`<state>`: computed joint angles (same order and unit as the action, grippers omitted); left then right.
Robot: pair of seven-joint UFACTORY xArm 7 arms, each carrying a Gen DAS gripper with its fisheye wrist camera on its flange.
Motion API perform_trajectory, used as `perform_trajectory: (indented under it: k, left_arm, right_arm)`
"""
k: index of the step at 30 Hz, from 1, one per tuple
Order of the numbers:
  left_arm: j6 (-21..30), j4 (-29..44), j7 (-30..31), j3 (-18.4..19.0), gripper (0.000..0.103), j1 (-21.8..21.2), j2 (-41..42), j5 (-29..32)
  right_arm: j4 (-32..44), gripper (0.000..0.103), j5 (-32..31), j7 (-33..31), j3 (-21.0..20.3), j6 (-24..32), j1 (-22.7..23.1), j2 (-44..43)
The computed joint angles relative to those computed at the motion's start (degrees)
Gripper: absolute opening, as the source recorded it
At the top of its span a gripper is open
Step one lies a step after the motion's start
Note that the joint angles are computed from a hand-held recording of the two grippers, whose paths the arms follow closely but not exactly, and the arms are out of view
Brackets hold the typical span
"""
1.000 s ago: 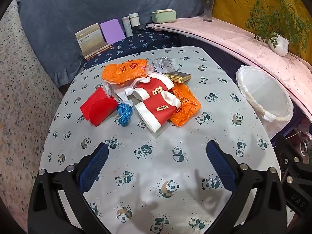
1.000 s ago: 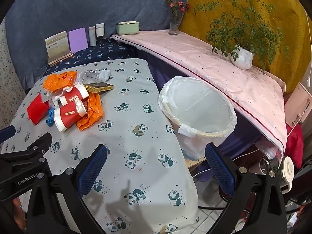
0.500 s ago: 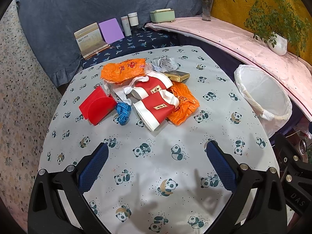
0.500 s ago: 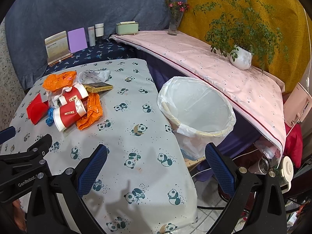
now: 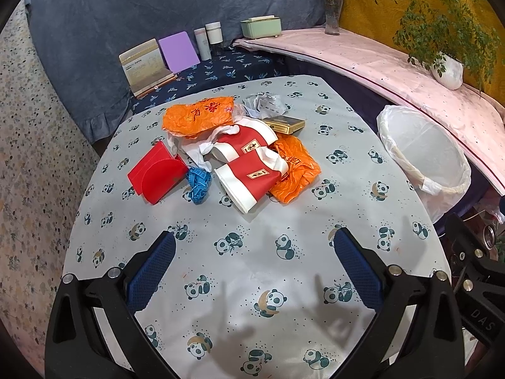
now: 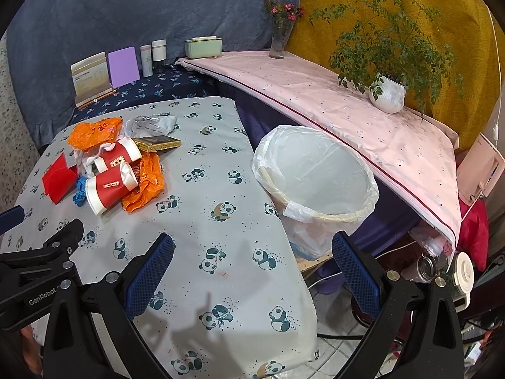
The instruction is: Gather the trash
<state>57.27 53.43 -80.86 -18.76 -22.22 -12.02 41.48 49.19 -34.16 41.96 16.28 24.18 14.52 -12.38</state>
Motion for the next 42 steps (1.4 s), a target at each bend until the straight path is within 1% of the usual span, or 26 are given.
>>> perform_trajectory:
  k: [31, 42]
  left_arm:
    - [-0.3, 0.3, 0.4, 0.0, 0.096, -0.3, 0.3, 0.2]
    - [-0.6, 0.6, 0.5, 0.0, 0.096, -0.5, 0.4, 0.9]
  right_arm:
    - [-0.3, 0.096, 0.7, -0.2, -0.1, -0.2, -0.4, -0.2]
    - [0.0, 0.096, -0.3, 0.9, 0.1, -0.1, -0.5, 0.1]
